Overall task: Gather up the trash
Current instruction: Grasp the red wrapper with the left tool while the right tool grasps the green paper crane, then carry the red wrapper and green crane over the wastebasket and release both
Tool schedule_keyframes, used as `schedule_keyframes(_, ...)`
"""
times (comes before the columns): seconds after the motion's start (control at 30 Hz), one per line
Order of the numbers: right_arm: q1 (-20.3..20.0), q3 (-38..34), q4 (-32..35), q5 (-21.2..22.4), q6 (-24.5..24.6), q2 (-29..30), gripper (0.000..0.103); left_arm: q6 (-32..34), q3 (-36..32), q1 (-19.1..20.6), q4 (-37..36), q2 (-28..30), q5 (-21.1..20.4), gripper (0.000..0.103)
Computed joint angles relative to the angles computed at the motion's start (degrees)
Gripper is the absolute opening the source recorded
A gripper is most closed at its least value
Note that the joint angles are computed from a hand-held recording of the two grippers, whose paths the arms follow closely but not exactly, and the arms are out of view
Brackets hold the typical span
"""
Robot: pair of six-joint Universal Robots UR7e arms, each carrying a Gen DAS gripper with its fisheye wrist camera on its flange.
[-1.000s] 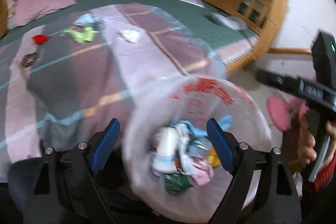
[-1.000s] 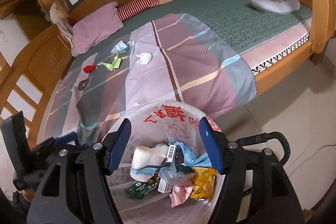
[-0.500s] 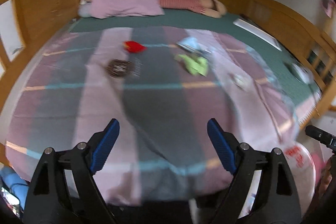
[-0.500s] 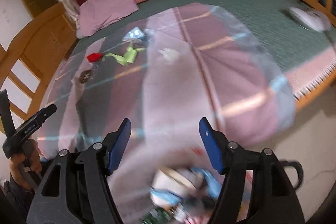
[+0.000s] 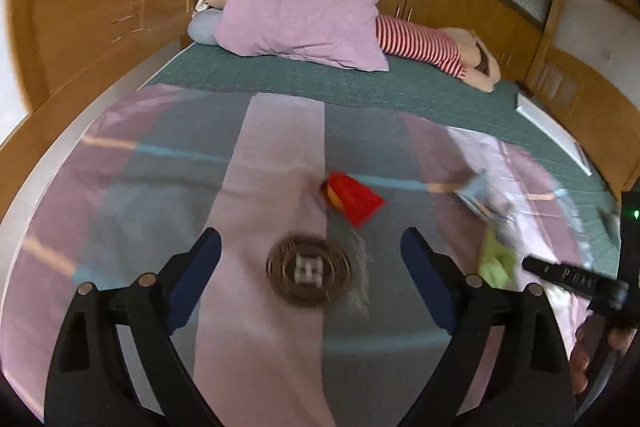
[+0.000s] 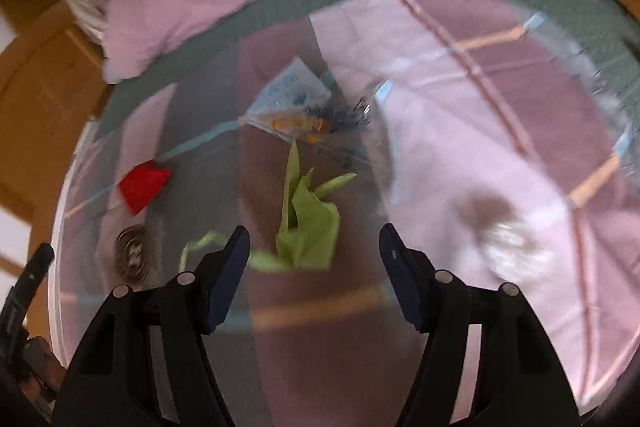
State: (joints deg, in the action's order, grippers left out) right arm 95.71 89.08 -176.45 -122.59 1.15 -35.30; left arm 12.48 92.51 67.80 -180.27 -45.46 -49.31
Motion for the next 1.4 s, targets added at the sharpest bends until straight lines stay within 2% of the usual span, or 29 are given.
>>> schedule_keyframes(0.1, 0.2, -5.2, 2.8, -4.4, -1.5, 4.5, 0.065, -2.5, -10.4, 1.8, 8.8, 5.4, -1.8, 0.092)
schedule_keyframes(0.17, -0.1, -5.7, 3.1, -4.2, -2.7, 5.8, 0.053, -5.4, -16.8, 2.9, 16.3, 8.7, -3.0, 0.092)
schedule_keyframes(0.2, -0.1, -5.3, 1.5, -4.3, -4.1, 6.1, 0.052, -6.5, -20.4, 3.2, 19.9, 11.0, -2.1, 0.092)
schedule_keyframes(0.23, 0.1, -4.9, -0.5, -4.8, -5.9, 6.5, 0.044, -6.7, -22.5, 3.5, 21.8, 12.4, -1.7, 0.092)
schedule_keyframes(0.27, 0.2, -4.1, -1.9, -4.3, -7.8, 6.3, 0.034, -6.8, -24.7, 3.8, 23.6, 13.9, -1.3, 0.080)
schedule_keyframes(0.3, 0.1, -3.3, -2.0, -3.2, -8.3, 5.8, 0.030, -7.4, -26.4, 4.4, 25.3, 14.9, -2.6, 0.053)
schedule_keyframes(0.33, 0.3, -1.8, -2.8, -2.7, -8.8, 5.1, 0.030, -8.3, -27.1, 5.0, 27.2, 15.1, -4.7, 0.039)
schedule_keyframes(0.37, 0.6, -0.6, -4.1, -2.9, -9.8, 4.6, 0.029, -9.3, -27.6, 5.7, 28.7, 15.1, -7.3, 0.030)
schedule_keyframes(0.4, 1.1, 1.4, -6.3, -3.0, -11.6, 3.8, 0.029, -9.4, -26.8, 5.8, 27.8, 14.6, -8.1, 0.021)
schedule_keyframes(0.43, 1.4, 2.8, -7.5, -3.0, -12.4, 3.1, 0.029, -9.0, -26.0, 5.6, 27.4, 14.0, -7.7, 0.018)
schedule_keyframes(0.53, 2.4, 8.6, -11.9, -1.9, -14.3, -0.4, 0.029, -6.2, -20.5, 3.9, 22.3, 10.7, -4.7, 0.017)
schedule_keyframes(0.7, 4.4, 17.5, -18.5, -2.8, -15.5, -5.4, 0.029, 0.4, -3.6, -2.2, 6.6, 2.5, 4.5, 0.017)
schedule_keyframes(0.83, 6.1, 25.1, -24.7, -4.7, -18.0, -9.0, 0.029, -0.8, 11.9, -7.7, -4.9, -5.3, 7.1, 0.018)
schedule_keyframes(0.87, 6.4, 27.4, -25.9, -4.5, -18.0, -10.4, 0.029, -2.3, 17.5, -10.0, -9.0, -7.6, 9.3, 0.017)
schedule_keyframes(0.97, 7.1, 32.9, -29.7, -4.0, -18.7, -13.3, 0.029, -6.3, 28.2, -14.9, -13.7, -12.5, 12.3, 0.017)
schedule_keyframes(1.03, 7.6, 36.2, -32.5, -5.2, -19.4, -14.9, 0.029, -8.5, 34.6, -18.5, -17.4, -14.9, 14.2, 0.018)
schedule_keyframes(1.2, 8.9, 43.4, -35.3, -6.2, -18.2, -19.8, 0.029, -13.4, 44.2, -25.2, -14.6, -19.3, 18.5, 0.017)
schedule_keyframes(1.3, 10.2, 45.2, -37.4, -7.9, -18.7, -20.6, 0.029, -17.6, 46.7, -27.2, -10.4, -21.8, 19.5, 0.017)
schedule_keyframes(1.4, 11.3, 47.5, -38.4, -7.7, -18.0, -22.5, 0.029, -20.4, 48.6, -29.7, -8.5, -23.5, 20.3, 0.017)
